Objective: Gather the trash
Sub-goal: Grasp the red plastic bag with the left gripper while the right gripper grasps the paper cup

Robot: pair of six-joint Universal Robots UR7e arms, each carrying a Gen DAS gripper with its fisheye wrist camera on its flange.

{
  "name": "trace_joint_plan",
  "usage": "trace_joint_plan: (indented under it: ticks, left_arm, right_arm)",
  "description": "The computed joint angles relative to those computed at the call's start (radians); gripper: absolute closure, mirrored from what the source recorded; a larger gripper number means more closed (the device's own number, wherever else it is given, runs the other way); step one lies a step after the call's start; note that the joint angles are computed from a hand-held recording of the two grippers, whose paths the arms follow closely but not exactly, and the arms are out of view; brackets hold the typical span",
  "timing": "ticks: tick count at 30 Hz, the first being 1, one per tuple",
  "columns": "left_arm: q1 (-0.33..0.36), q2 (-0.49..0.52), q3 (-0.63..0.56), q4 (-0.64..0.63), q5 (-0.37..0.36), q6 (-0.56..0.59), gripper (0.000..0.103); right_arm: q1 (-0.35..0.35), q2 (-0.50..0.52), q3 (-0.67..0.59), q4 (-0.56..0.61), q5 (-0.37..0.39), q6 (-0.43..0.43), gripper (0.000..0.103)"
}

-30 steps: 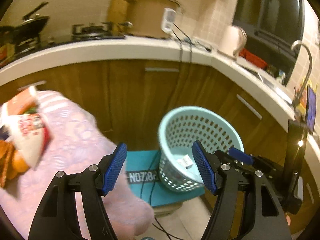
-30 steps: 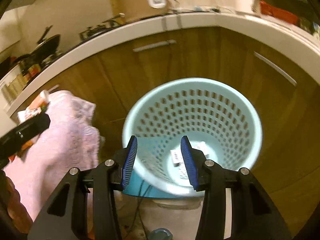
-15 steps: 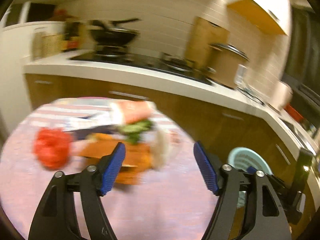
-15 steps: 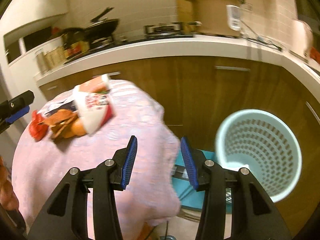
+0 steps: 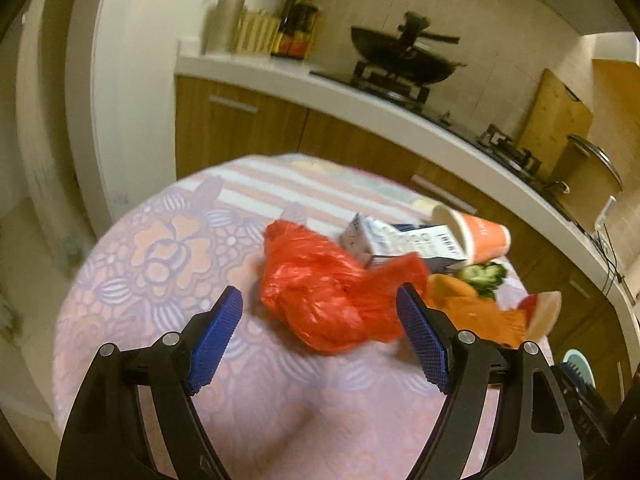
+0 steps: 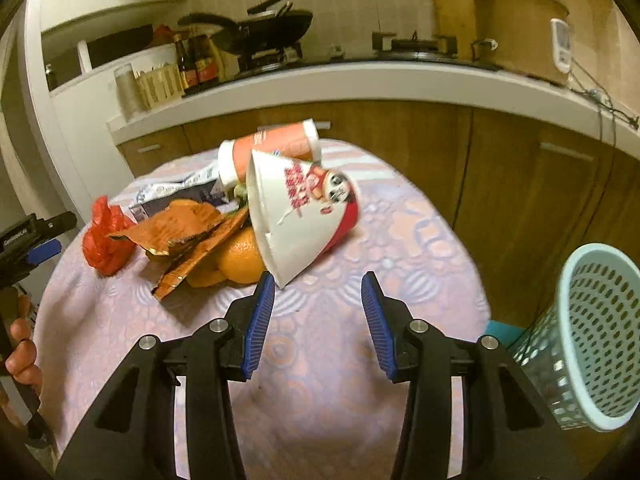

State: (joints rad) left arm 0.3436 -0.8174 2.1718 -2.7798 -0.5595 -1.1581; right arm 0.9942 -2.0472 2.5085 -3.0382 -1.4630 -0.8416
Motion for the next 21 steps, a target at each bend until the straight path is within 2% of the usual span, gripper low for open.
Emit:
trace_joint_plan:
  ticks: [2, 5, 8, 10, 12, 14, 19, 21]
  left_arm:
    - [0.034, 0.014, -0.012, -0.034, -0.033, 0.055, 0.026]
    - [0.073, 0.046, -0.035, -0.088, -0.07, 0.113, 0.026]
    - [0.093, 0.075, -0.041, -0.173, -0.1, 0.159, 0.026]
    - [0.103, 0.084, -0.047, -0.183, -0.115, 0.18, 0.025]
    - [0.11, 0.089, -0.05, -0.203, -0.139, 0.208, 0.03]
    - [0.112, 0.1, -0.051, -0.238, -0.152, 0.248, 0.047]
    - [0.096, 0.126, -0.062, -0.265, -0.128, 0.296, 0.063]
    - [0.092, 0.13, -0.059, -0.284, -0.12, 0.304, 0.065]
  right_arm:
    - [0.03, 0.037, -0.002, -0.033, -0.046, 0.0, 0.061]
    - [0.047, 0.051, 0.0, -0.068, -0.058, -0.009, 0.061]
    - [0.076, 0.079, -0.007, -0.102, -0.105, 0.007, 0.061]
    - [0.091, 0.085, -0.014, -0.104, -0.113, 0.017, 0.06]
    - [0.114, 0.098, -0.018, -0.127, -0.131, 0.027, 0.056]
    - [0.139, 0.116, -0.025, -0.149, -0.15, 0.041, 0.051]
    - [0.209, 0.189, -0.053, -0.229, -0.234, 0.083, 0.045]
    - [0.23, 0.213, -0.067, -0.239, -0.259, 0.102, 0.044]
